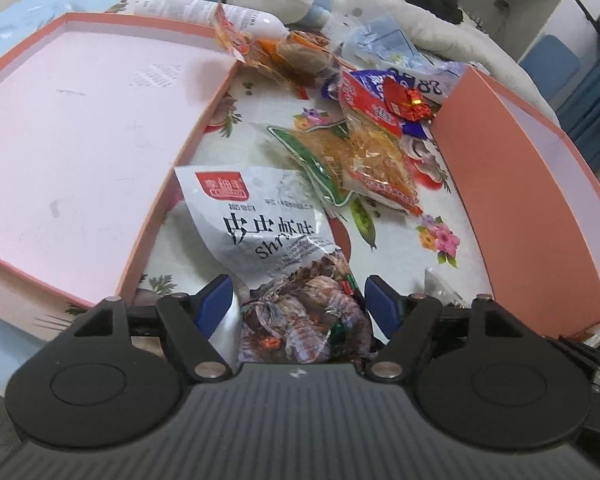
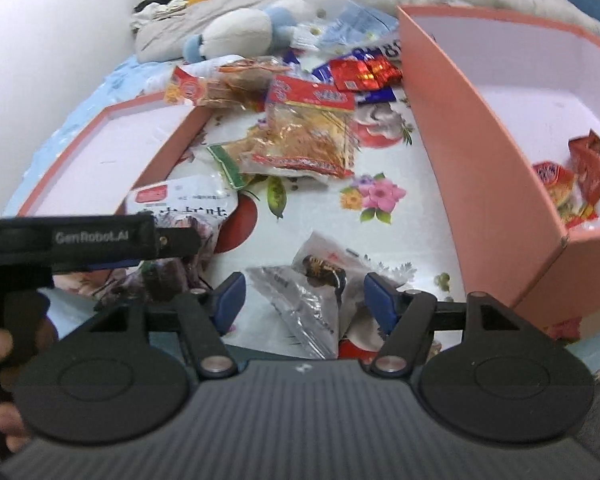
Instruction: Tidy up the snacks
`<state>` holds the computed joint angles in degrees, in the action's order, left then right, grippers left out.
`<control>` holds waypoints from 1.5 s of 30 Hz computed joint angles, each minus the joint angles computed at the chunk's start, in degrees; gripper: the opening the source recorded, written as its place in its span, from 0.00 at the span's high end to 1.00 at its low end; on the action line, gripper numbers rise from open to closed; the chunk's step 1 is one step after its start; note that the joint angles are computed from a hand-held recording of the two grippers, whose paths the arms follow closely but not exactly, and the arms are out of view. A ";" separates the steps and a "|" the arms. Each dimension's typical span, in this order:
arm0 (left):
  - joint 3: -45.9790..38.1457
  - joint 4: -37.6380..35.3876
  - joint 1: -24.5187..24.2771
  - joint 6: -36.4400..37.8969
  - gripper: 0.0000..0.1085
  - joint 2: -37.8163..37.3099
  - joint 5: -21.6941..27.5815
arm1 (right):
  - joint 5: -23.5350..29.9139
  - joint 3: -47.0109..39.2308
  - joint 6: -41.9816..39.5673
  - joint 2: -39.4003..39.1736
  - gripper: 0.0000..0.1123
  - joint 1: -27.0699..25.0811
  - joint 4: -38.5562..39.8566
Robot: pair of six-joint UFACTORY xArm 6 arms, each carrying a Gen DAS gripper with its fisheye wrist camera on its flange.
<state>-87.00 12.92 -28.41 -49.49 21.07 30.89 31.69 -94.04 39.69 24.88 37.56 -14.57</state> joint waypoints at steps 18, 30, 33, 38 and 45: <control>1.94 0.56 -0.18 -3.05 0.53 0.89 -5.58 | -3.46 1.18 -2.60 1.88 0.64 -0.88 1.55; 5.95 8.63 -1.51 -9.69 0.64 -6.03 -3.61 | -7.82 7.31 -2.93 -4.50 0.75 -0.45 -1.63; 6.78 9.89 -2.22 -11.12 0.64 -7.89 -3.16 | -8.93 9.51 -1.47 -6.89 0.76 -0.55 -3.55; 7.14 11.63 -3.99 -12.38 0.64 -10.65 -1.90 | -9.71 13.17 1.75 -11.79 0.77 -0.59 -7.47; 6.48 14.90 -7.43 -13.65 0.64 -13.86 0.30 | -8.95 17.82 5.34 -19.44 0.78 -0.35 -11.32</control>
<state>-80.52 27.82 -35.84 -63.14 7.22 31.19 22.73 -76.22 45.03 5.44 37.20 -25.90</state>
